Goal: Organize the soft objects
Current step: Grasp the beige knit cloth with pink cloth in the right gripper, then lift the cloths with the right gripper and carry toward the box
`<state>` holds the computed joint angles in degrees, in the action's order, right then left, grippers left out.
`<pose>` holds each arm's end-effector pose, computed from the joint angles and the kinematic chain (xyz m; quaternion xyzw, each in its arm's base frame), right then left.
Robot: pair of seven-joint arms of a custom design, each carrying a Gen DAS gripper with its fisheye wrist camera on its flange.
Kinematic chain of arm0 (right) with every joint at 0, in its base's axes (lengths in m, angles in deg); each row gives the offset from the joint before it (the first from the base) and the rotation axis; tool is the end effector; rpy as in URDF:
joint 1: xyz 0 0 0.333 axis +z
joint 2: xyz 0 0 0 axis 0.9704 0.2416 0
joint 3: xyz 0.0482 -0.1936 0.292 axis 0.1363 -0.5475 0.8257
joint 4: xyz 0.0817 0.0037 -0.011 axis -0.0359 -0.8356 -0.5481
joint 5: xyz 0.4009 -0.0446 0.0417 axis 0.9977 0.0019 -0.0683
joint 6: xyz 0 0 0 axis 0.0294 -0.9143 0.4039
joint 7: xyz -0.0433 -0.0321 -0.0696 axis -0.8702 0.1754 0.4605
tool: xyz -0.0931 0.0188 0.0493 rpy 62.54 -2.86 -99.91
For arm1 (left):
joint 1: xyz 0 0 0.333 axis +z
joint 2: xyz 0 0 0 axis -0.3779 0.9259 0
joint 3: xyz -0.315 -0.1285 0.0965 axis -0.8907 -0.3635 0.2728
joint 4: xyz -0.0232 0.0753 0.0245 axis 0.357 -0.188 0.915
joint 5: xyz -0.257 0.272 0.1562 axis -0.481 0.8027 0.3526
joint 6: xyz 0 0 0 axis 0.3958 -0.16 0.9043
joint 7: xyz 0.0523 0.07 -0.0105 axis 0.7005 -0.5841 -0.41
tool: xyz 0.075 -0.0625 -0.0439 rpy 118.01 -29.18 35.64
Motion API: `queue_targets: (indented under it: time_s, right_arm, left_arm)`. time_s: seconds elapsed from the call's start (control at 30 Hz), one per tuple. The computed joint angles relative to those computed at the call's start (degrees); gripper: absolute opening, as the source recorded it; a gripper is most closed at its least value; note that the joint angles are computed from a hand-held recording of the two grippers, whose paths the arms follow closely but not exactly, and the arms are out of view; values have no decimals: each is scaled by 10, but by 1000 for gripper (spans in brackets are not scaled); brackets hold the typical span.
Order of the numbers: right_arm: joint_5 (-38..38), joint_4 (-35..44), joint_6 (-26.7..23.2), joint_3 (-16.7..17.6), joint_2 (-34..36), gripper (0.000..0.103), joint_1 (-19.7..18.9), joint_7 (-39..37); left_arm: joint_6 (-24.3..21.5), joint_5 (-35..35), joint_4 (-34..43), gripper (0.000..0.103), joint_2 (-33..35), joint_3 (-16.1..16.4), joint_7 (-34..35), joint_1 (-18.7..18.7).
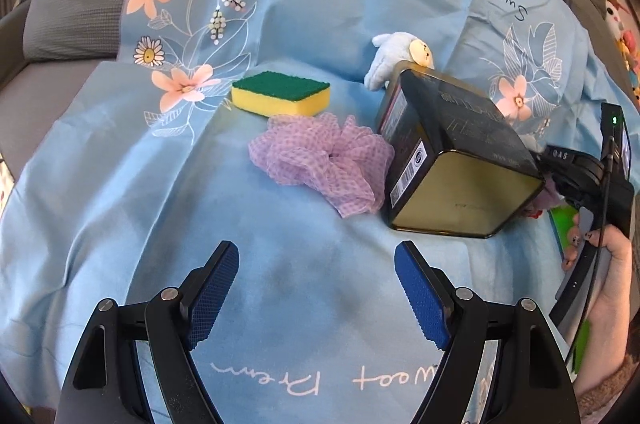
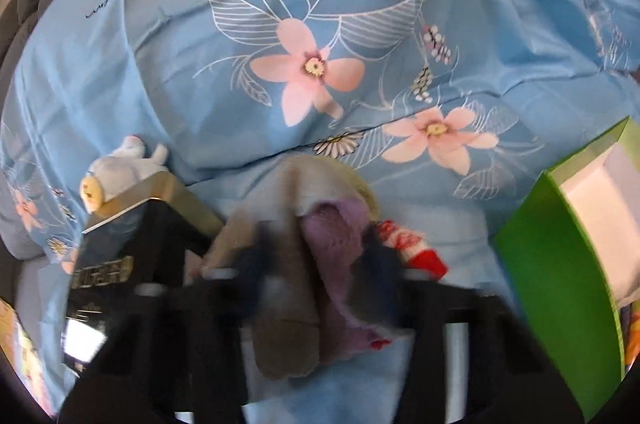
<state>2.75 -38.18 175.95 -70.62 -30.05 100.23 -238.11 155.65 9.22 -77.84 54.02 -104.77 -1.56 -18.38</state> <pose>0.5013 0.3086 0.4270 -0.5038 0.7928 -0.2252 0.2586 0.3742 -0.2300 0.4205 -0.7198 0.6113 -0.2876 0.1599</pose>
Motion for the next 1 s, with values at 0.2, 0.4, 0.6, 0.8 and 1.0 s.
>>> queue_targets:
  time_s: [0.2, 0.4, 0.6, 0.8, 1.0]
  right_arm:
    - [-64, -26, 22, 3, -46, 8, -4, 73]
    - [-140, -62, 12, 46, -135, 8, -10, 153]
    - [-87, -80, -16, 95, -179, 8, 8, 100]
    - [-15, -90, 77, 99, -144, 9, 28, 43]
    - [255, -93, 227, 63, -52, 10, 67, -205]
  left_arm:
    - [0, -10, -4, 81, -4, 14, 11, -13]
    - [2, -16, -10, 81, -14, 10, 9, -5]
    - [4, -25, -15, 81, -21, 14, 19, -9]
    - [1, -41, -21, 81, -26, 24, 27, -15]
    - [-1, -61, -26, 81, -27, 43, 43, -29]
